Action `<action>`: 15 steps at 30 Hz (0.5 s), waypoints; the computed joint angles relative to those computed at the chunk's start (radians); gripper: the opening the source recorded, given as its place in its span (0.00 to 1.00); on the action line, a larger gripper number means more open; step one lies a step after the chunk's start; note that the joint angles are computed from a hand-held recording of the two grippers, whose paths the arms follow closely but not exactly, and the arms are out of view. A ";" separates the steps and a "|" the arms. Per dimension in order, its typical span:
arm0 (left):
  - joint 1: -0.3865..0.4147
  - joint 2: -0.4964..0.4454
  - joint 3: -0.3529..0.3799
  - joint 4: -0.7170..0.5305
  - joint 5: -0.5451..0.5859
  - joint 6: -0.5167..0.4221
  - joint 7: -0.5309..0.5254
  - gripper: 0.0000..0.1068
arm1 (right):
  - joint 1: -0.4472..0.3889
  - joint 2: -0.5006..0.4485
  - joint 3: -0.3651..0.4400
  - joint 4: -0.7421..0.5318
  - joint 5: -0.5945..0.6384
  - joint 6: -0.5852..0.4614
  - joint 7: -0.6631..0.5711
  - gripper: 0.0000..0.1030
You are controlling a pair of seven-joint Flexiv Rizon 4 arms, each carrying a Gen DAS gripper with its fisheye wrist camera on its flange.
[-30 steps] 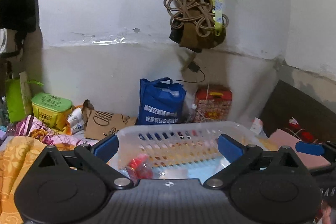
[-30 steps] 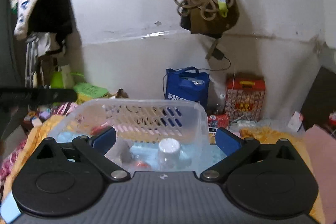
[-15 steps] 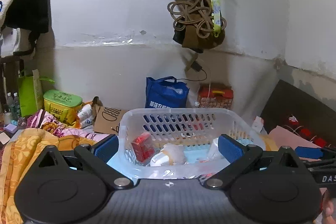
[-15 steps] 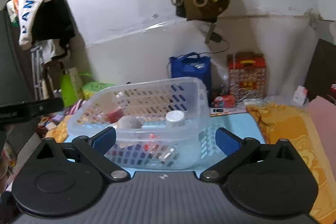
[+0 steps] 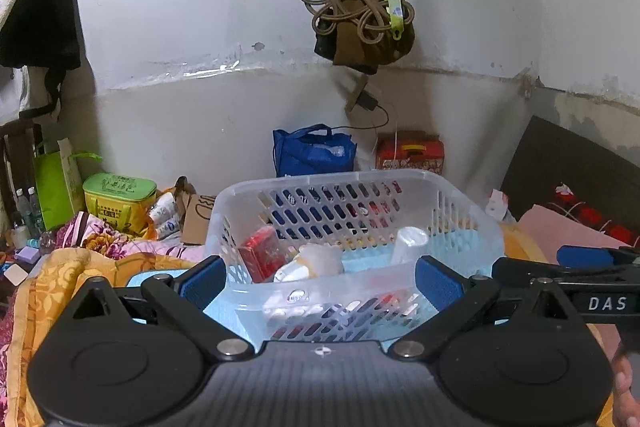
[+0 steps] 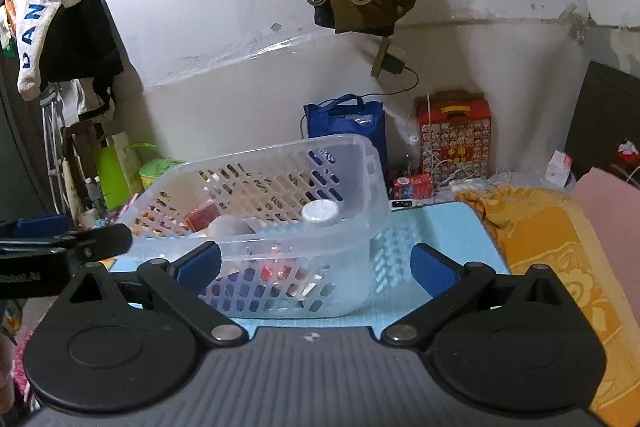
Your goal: Organize objects
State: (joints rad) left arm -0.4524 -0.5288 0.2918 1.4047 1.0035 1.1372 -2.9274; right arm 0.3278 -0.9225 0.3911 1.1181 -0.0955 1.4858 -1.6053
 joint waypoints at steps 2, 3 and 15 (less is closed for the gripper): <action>-0.003 0.000 0.000 0.003 0.000 -0.006 -0.005 0.95 | -0.024 -0.006 0.049 -0.010 0.010 -0.028 -0.022 1.00; -0.004 0.002 0.000 0.004 0.001 -0.007 -0.007 0.95 | -0.027 -0.007 0.057 -0.012 0.019 -0.032 -0.029 1.00; 0.005 0.009 -0.016 0.011 0.008 -0.038 -0.008 0.95 | -0.008 0.013 0.021 0.062 -0.032 0.087 -0.031 1.00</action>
State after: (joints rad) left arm -0.4472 -0.5196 0.2755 1.4161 1.0119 1.0992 -2.9350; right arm 0.3194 -0.9091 0.4123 1.1804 -0.1273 1.5725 -1.6367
